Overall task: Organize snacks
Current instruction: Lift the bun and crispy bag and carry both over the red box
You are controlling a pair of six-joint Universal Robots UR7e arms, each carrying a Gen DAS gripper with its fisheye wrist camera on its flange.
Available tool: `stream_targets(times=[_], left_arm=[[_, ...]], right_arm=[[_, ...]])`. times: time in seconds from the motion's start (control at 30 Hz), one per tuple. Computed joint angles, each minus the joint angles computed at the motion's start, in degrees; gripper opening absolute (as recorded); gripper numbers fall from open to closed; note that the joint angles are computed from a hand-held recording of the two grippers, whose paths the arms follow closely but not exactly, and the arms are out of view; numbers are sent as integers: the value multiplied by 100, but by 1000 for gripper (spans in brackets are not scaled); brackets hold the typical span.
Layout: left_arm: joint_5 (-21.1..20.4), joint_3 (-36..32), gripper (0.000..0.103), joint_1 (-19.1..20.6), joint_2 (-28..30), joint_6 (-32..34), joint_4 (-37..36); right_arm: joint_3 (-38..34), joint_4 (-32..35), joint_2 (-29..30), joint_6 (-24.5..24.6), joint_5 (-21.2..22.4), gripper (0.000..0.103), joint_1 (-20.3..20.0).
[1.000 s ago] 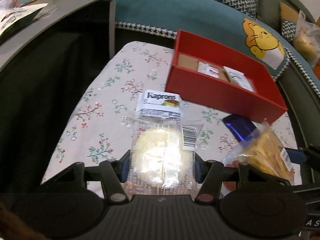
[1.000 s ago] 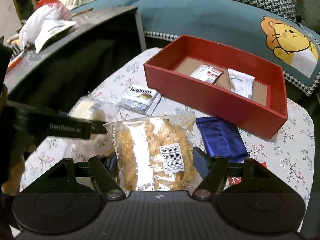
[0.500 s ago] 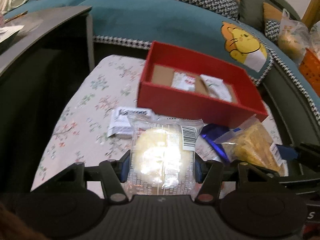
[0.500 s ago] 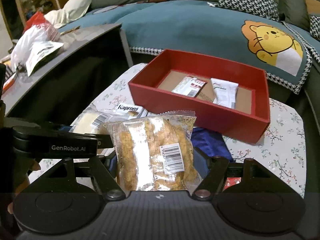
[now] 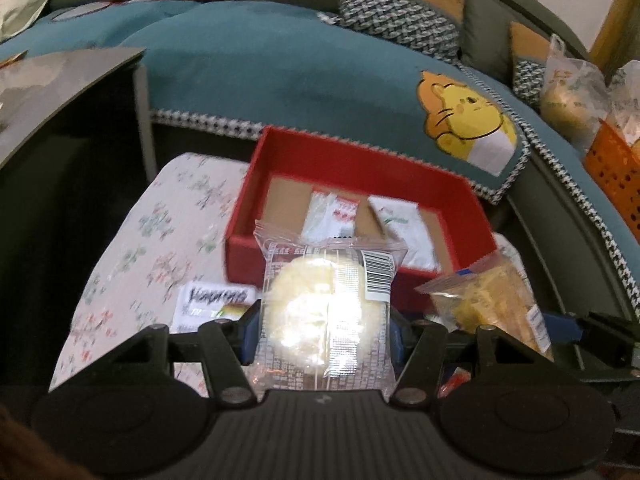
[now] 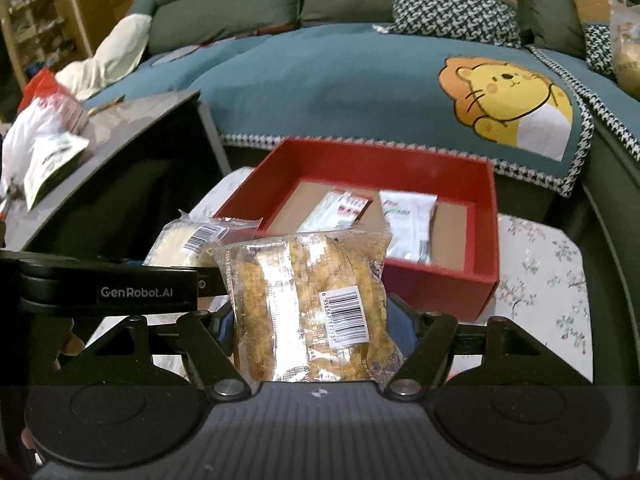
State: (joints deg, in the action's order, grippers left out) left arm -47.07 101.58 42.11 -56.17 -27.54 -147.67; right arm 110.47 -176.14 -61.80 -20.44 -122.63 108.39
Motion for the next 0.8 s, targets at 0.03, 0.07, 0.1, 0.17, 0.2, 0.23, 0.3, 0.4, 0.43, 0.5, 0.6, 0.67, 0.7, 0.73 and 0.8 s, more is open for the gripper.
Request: stream_targets(times=[0.03,0.07,0.1,0.17,0.2,0.23,0.3,0.4,0.43,0.5,0.6,0.67,0.7,0.73,0.8], left_arm=[[4,-65,77,0,62,109,-53],[14,-123,77,-1,116,194,-73],[99,-197,77,-12,188,261,-52],[130,-319,77,6,287,350,-80],[82,-386,77,36,324,362,-102],[34,-441,77,62,350,373,-119],[43,-543,77,88,420,457,-167],[59,-692,77,132,526,529,-181],[50,-735,77,153,558,545,-188],[52,-857,76,199,649,593,-181],[-8,-1100,71,250,844,812,-286],[61,-1285,71,286,1000,961,-357],[-4,-1374,71,338,1049,975,-330],[-85,-1433,71,390,1064,893,-230],[-205,-1399,73,452,1030,849,-136]], right_arm=[[-28,-19,12,-3,13,76,-16],[-58,-39,33,-14,11,76,-28],[-101,-79,72,-41,-35,76,-32],[-184,-108,118,-92,-54,76,-61],[-214,-110,121,-73,-32,76,-81],[-246,-147,138,-55,-26,76,-94],[-309,-206,170,-59,-23,76,-112],[-397,-254,226,-93,-18,76,-146],[-435,-258,250,-93,-27,76,-163],[-519,-260,308,-83,-33,76,-199],[-696,-276,425,-109,-23,76,-233],[-818,-376,525,-206,-47,76,-262],[-887,-364,565,-219,-13,76,-299],[-943,-321,600,-222,17,76,-341],[-997,-271,680,-342,-37,76,-399]])
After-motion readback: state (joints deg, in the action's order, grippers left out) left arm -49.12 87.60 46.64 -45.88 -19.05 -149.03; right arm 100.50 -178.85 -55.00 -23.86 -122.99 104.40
